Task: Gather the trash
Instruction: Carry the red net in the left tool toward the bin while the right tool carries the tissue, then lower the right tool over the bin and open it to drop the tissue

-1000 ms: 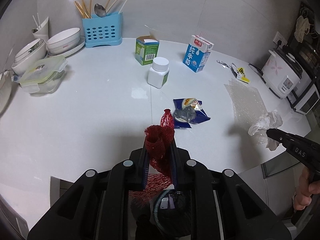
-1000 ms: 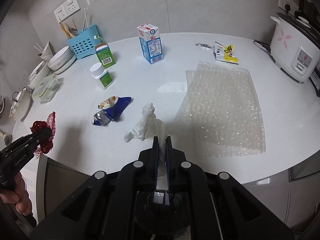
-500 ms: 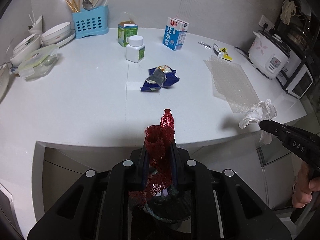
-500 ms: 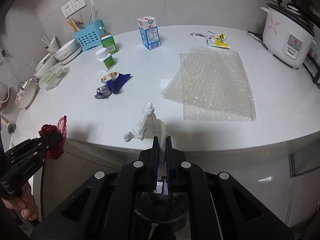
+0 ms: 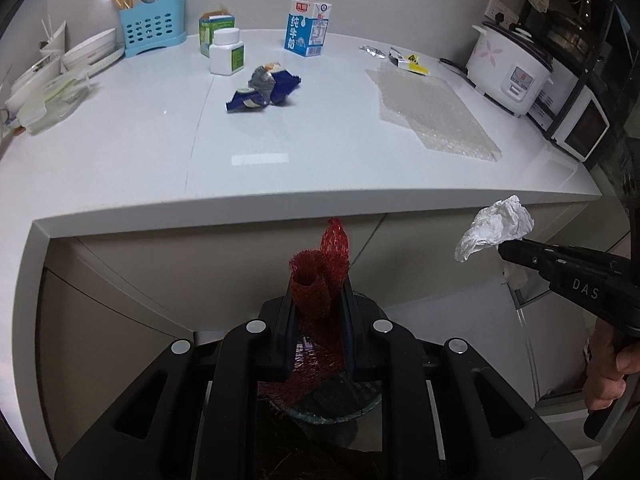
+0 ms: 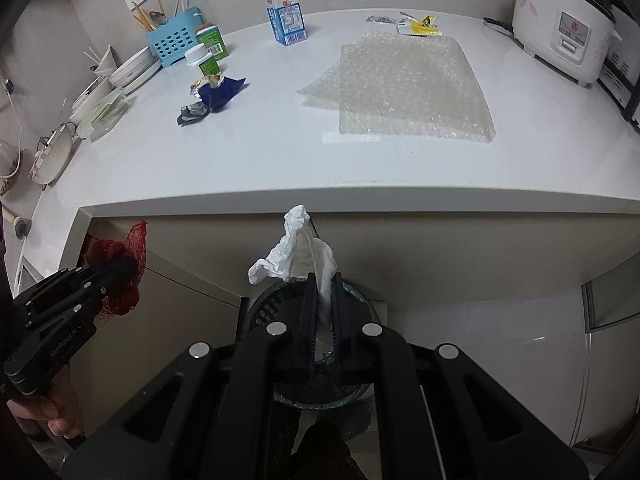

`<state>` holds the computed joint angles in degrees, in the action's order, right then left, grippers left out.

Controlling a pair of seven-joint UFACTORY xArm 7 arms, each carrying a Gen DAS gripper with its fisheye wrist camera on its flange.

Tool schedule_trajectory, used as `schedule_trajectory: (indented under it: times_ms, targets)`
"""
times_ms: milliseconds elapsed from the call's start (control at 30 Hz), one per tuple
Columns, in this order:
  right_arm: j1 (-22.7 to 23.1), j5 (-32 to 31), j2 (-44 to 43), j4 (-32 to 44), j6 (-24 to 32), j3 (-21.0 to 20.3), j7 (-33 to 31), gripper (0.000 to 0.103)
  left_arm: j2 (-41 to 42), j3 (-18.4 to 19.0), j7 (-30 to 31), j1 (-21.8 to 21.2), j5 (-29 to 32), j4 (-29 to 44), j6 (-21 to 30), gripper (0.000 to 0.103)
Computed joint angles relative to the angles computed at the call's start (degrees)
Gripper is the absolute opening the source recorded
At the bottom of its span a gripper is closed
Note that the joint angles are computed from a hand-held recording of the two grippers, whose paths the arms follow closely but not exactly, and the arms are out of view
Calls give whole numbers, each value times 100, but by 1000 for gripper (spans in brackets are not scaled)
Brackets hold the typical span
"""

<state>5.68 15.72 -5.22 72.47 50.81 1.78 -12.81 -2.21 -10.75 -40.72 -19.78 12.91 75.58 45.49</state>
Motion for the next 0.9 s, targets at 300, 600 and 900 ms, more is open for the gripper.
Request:
schedule_trajectory:
  times_ms: [300, 600, 900]
  targets:
    - [-30, -113, -257, -701, -56, -42, -105, 6, 80, -28, -109, -98, -212, -386, -195, 17]
    - [-11, -117, -154, -1050, -81, -32, -170, 6, 194, -44, -35, -184, -500, -605, -188, 17]
    - [71, -81, 269, -1081, -208, 91, -207, 6, 360, 30, 202, -161, -829, -716, -266, 17]
